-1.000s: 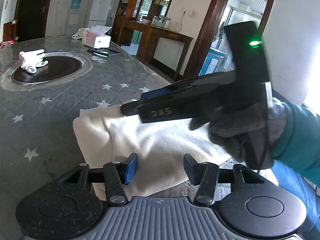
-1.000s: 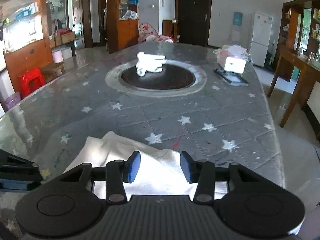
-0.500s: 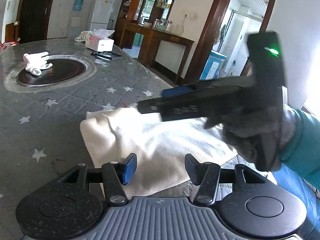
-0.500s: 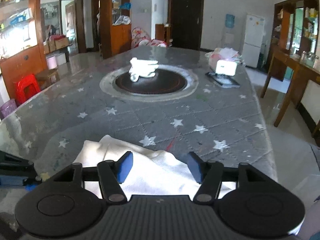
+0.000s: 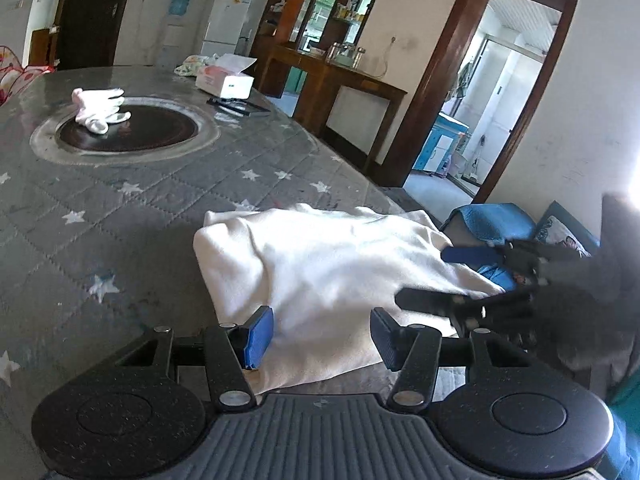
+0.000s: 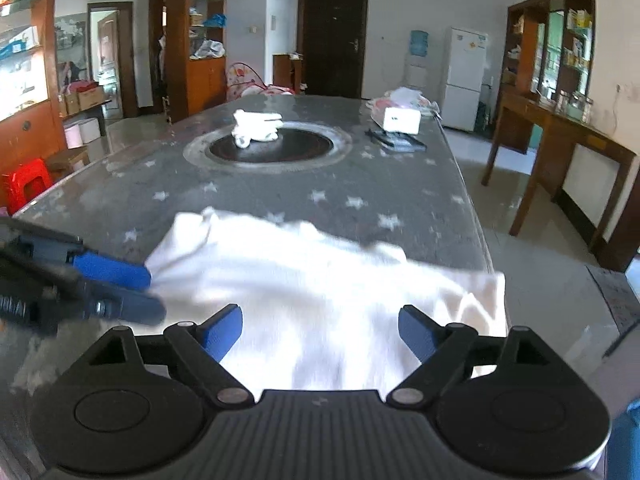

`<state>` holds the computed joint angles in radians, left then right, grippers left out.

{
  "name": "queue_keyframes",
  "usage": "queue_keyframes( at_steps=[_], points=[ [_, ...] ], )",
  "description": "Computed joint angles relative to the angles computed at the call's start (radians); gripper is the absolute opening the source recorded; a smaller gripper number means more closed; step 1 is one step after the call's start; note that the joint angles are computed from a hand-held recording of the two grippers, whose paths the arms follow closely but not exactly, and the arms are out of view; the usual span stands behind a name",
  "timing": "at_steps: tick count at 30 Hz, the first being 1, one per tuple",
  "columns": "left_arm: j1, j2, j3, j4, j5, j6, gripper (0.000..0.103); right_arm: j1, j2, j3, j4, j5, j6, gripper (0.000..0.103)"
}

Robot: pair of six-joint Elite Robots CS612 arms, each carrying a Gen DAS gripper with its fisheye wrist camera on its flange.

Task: Fold clothes

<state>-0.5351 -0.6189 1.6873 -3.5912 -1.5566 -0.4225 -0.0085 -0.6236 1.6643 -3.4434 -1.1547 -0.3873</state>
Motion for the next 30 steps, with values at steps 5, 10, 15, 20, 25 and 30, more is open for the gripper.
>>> queue_keyframes(
  at_steps=[5,10,15,20,25,30],
  points=[
    [-0.001,-0.009,0.007,-0.005,-0.001,-0.014,0.059,-0.004,0.011,0.013,-0.030,-0.009,0.062,0.094],
    [-0.004,-0.017,0.014,-0.010,0.021,-0.026,0.065,-0.006,0.022,0.019,-0.063,-0.018,0.098,0.103],
    [-0.007,-0.021,0.019,-0.008,0.044,-0.049,0.070,-0.011,0.029,0.017,-0.072,-0.006,0.121,0.103],
    [-0.008,-0.024,0.023,-0.010,0.055,-0.075,0.079,-0.014,0.032,0.018,-0.076,0.006,0.130,0.103],
    [-0.011,-0.028,0.027,-0.013,0.069,-0.095,0.087,-0.014,0.032,0.020,-0.076,0.005,0.130,0.103],
    [-0.018,-0.035,0.030,0.001,0.098,-0.107,0.097,-0.011,0.033,0.020,-0.077,0.000,0.128,0.103]
  ],
)
